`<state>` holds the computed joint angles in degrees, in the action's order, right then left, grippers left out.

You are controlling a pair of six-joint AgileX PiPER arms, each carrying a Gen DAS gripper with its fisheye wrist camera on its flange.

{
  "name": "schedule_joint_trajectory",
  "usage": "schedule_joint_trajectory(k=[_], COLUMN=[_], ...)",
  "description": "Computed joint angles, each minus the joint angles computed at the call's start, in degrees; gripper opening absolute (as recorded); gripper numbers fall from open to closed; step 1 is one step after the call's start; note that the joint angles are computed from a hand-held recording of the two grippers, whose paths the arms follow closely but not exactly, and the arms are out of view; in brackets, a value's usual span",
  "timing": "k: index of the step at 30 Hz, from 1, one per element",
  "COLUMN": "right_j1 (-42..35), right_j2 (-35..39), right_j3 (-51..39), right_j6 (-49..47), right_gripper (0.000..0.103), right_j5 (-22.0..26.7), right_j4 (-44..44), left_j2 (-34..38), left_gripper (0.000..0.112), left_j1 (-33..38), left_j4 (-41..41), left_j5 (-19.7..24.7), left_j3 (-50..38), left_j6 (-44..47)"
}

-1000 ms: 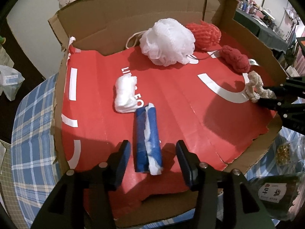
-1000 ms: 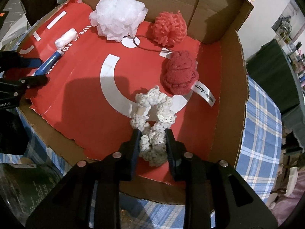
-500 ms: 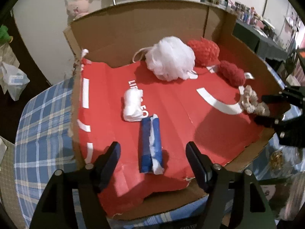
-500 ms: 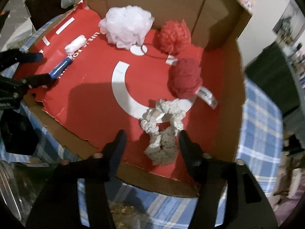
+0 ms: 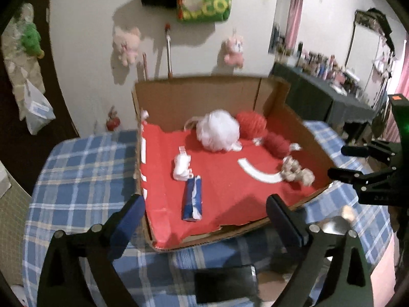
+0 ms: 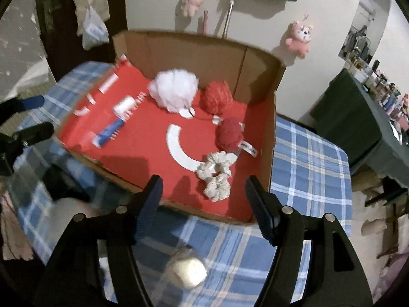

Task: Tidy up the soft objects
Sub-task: 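Withdraw both tools from the box back toward the table items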

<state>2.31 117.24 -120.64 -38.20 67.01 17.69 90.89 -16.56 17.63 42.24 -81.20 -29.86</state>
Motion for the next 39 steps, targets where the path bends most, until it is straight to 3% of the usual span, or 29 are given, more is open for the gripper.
schedule_joint_trajectory(k=[4, 10, 16, 21, 27, 35, 37, 39], right_j1=[-2.69, -8.48, -14.38, -22.07, -29.21, -30.42, -29.06, -29.13], right_j2=[-10.59, -24.04, -37.82, -45.82, -50.47, -56.12, -56.73, -56.11], right_j3=[12.02, 26.90, 44.11, 55.92, 65.19, 79.86, 83.31, 84.94], right_j6=[-4.37, -12.98, -24.79, -35.36, -42.53, -54.24, -57.74, -59.20], right_gripper=[0.074, 0.084, 0.087, 0.088, 0.089, 0.090, 0.090, 0.090], right_j5=[-5.69, -9.25, -14.01, -11.82, -8.18, -15.77, -19.40, -20.01], right_j4=[6.21, 18.70, 30.58, 41.86, 49.39, 57.98, 60.41, 61.39], left_j2=[-5.85, -13.81, -19.69, -21.45, -20.87, -17.42, -16.06, -15.17], left_gripper=[0.103, 0.103, 0.103, 0.103, 0.103, 0.103, 0.103, 0.103], left_j1=[-4.54, -14.76, -28.77, -39.97, -47.77, -53.27, -53.29, -53.18], left_j4=[7.52, 23.65, 41.30, 50.93, 54.13, 56.03, 56.27, 55.45], left_j5=[-0.50, 2.47, 10.11, 17.94, 23.64, 27.42, 27.23, 26.63], left_j3=[3.52, 9.51, 17.54, 23.23, 27.44, 32.75, 33.84, 34.56], left_j6=[-8.50, -25.59, -45.87, -58.23, -67.22, -79.39, -81.63, -82.57])
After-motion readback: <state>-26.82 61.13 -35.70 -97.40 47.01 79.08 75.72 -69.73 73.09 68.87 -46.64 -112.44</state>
